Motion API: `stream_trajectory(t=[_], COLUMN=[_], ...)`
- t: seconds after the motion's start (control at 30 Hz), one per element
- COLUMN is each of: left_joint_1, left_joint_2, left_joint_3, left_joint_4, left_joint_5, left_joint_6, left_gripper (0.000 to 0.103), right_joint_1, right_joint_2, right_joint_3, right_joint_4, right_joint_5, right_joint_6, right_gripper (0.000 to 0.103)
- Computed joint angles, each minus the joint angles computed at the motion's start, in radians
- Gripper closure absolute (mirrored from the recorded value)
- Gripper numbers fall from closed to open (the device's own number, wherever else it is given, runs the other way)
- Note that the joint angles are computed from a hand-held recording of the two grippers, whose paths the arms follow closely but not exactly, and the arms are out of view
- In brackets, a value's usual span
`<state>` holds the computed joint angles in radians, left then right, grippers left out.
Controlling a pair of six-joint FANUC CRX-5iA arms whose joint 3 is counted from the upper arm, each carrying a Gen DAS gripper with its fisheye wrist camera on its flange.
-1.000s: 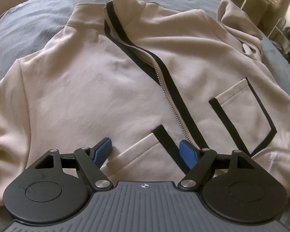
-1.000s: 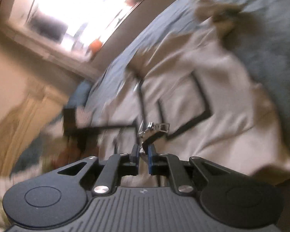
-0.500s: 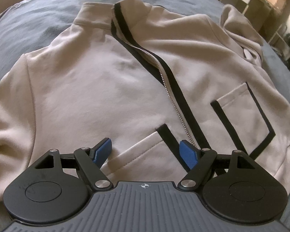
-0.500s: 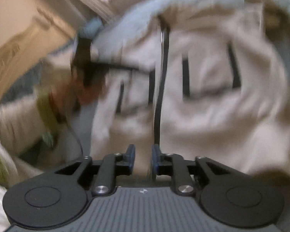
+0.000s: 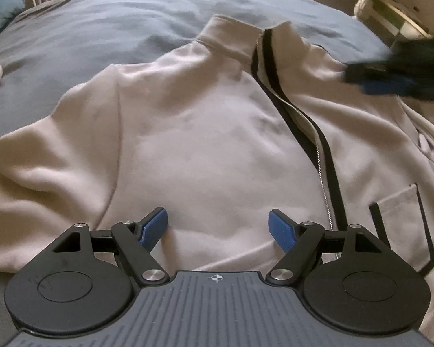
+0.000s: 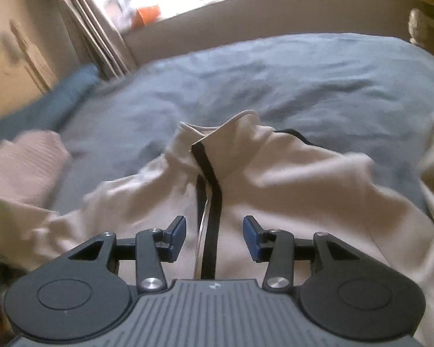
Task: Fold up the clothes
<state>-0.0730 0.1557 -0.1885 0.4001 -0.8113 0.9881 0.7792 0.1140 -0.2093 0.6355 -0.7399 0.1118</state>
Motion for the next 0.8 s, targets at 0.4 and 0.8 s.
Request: stream_trajectory(t=[0.4,0.8], left_joint_1=[-0.01,-0.007], left_joint_2=[0.026,0.034], left_joint_3=[-0.003,-0.017], left_joint_4=[0.001,0.059], left_joint_5=[0.111,0.139], left_joint_6=[0.011,-0.022], left_gripper=[0.025,0.024], right_joint_1=[-0.022,-0.064], right_joint_2=[0.315,0.222], right_joint_3=[0.32,0.145], right_joint_4=[0.038,0.227], right_joint_5=[-0.19,-0.063], right_joint_6=[0.071,-0.134], right_gripper=[0.043,0.103])
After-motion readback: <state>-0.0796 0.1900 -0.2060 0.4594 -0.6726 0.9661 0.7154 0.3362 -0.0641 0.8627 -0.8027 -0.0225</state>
